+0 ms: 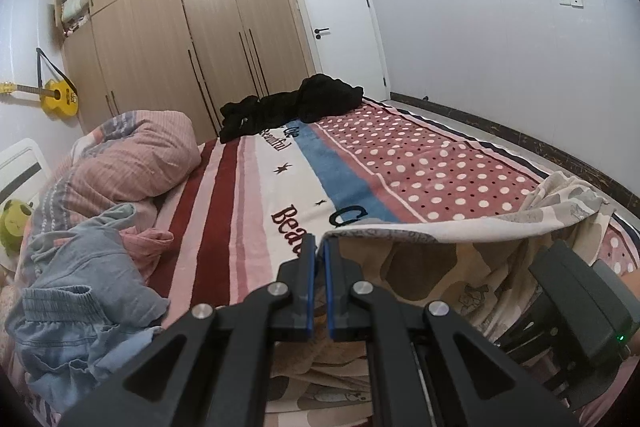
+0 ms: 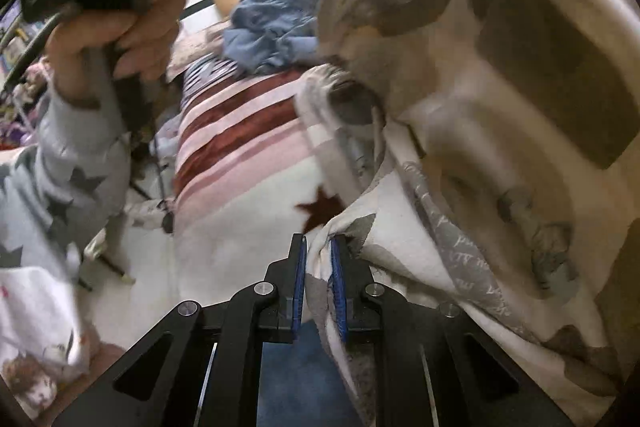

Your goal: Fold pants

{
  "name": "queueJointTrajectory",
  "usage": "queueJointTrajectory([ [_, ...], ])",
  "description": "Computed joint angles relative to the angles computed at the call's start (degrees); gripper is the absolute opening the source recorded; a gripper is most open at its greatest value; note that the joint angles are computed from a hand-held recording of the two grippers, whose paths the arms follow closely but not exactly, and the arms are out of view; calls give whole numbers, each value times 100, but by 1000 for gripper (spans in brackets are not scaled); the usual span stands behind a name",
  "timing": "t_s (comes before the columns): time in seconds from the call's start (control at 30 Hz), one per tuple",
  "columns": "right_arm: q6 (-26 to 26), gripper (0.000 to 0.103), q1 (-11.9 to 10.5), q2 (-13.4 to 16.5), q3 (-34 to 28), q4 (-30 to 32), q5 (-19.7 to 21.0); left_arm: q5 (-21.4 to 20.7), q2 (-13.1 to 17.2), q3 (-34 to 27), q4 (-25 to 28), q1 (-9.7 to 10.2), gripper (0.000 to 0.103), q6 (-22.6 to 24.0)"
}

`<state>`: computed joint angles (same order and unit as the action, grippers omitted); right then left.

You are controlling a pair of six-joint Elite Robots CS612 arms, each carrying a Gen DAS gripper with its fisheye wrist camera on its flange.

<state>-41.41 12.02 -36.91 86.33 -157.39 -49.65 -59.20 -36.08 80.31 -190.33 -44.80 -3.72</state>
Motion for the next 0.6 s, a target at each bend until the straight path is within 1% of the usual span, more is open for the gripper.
queueJointTrajectory([
  [0.13, 118, 7, -35, -22, 51, -109, -15, 37, -17, 24, -22, -12, 2, 22],
  [0.17, 189, 7, -35, -19, 46, -210, -50, 28, -13, 18, -26, -11, 2, 18],
  [0.2, 390, 7, -1, 16, 9, -455, -205, 30, -26, 40, -47, -19, 2, 14],
  [0.23, 624, 7, 10, 46, -20, -709, -416, 37, -39, 66, -78, -29, 2, 21],
  [0.27, 955, 7, 25, 80, -53, -1029, -745, 50, -43, 79, -103, -39, 2, 28],
  [0.3, 1318, 7, 52, 135, -126, -1310, -1165, 77, -55, 107, -138, -56, 2, 40],
  [0.33, 1552, 7, 73, 179, -197, -1465, -1528, 100, -67, 132, -173, -70, 2, 50],
  [0.37, 1747, 7, 100, 248, -302, -1638, -1986, 119, -74, 153, -215, -83, 2, 63],
  [0.43, 1920, 5, 131, 350, -444, -1860, -2489, 131, -90, 186, -247, -98, 2, 61],
  [0.47, 2076, 4, 134, 399, -528, -1954, -2660, 153, -91, 195, -265, -104, 2, 52],
  [0.5, 2242, 4, 136, 441, -608, -2072, -2804, 286, -78, 194, -321, -123, 2, 55],
  [0.53, 2350, 5, 137, 466, -661, -2201, -2884, 396, -72, 204, -381, -135, 2, 72],
  [0.57, 2400, 5, 123, 464, -676, -2252, -2820, 435, -78, 221, -422, -136, 2, 70],
  [0.6, 2436, 6, 79, 429, -665, -2182, -2533, 368, -105, 256, -438, -121, 2, 24],
])
